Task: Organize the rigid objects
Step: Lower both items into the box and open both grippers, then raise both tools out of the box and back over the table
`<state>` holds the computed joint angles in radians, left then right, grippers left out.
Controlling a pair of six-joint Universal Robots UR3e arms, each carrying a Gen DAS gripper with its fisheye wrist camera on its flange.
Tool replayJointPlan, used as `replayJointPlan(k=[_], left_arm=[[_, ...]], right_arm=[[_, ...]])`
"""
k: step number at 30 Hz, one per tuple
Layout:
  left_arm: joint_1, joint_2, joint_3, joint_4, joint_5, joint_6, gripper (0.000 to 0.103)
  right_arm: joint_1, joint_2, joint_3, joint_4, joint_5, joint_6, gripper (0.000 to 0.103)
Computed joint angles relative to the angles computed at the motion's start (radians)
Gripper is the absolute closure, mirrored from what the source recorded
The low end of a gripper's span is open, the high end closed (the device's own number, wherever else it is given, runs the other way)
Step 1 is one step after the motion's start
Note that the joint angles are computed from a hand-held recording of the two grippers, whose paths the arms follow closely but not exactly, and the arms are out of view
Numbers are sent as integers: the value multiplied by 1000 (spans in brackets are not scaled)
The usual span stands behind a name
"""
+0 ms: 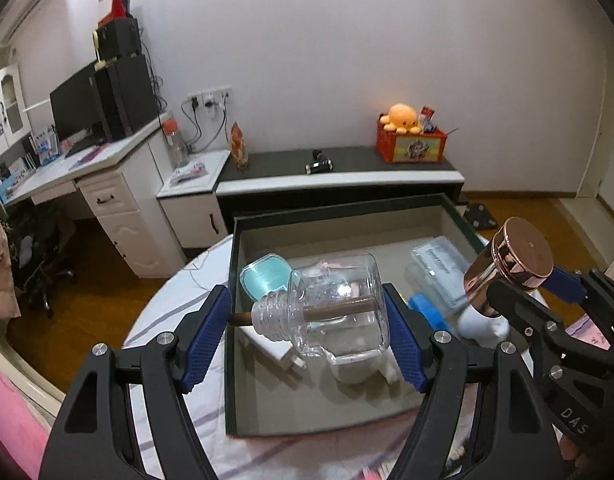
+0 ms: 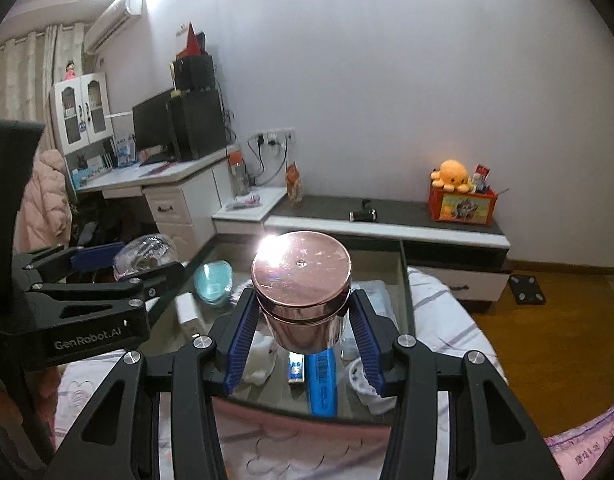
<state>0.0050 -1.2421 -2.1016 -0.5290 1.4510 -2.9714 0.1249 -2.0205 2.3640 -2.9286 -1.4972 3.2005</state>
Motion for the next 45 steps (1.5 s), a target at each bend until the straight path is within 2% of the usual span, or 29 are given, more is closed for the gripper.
replayJointPlan(k=[4, 10, 13, 16, 18, 34, 40, 45], left_arm=[[-11, -116, 22, 51, 19, -12, 28], [13, -165, 53, 0, -57, 5, 26], [11, -182, 61, -6, -49, -21, 19], [-4, -193, 56, 12, -13, -28, 16], [-2, -190, 50, 16, -6, -30, 16], [30, -148, 23, 17, -25, -22, 16], [43, -72, 4, -18, -25, -17, 16], [101, 151, -63, -125, -64, 18, 16]], right_arm=[[-44, 82, -11, -19, 49, -34, 55], [-81, 128, -4, -39, 90, -44, 54], [-124, 124, 1, -29, 143, -28, 54], [-114, 129, -3, -47, 114, -19, 48], [-101, 132, -6, -58, 98, -10, 38], [-108, 149, -25, -32, 126, -12, 38], [-74, 79, -28, 14, 87, 5, 38], [-19, -81, -26, 118, 17, 36, 38]])
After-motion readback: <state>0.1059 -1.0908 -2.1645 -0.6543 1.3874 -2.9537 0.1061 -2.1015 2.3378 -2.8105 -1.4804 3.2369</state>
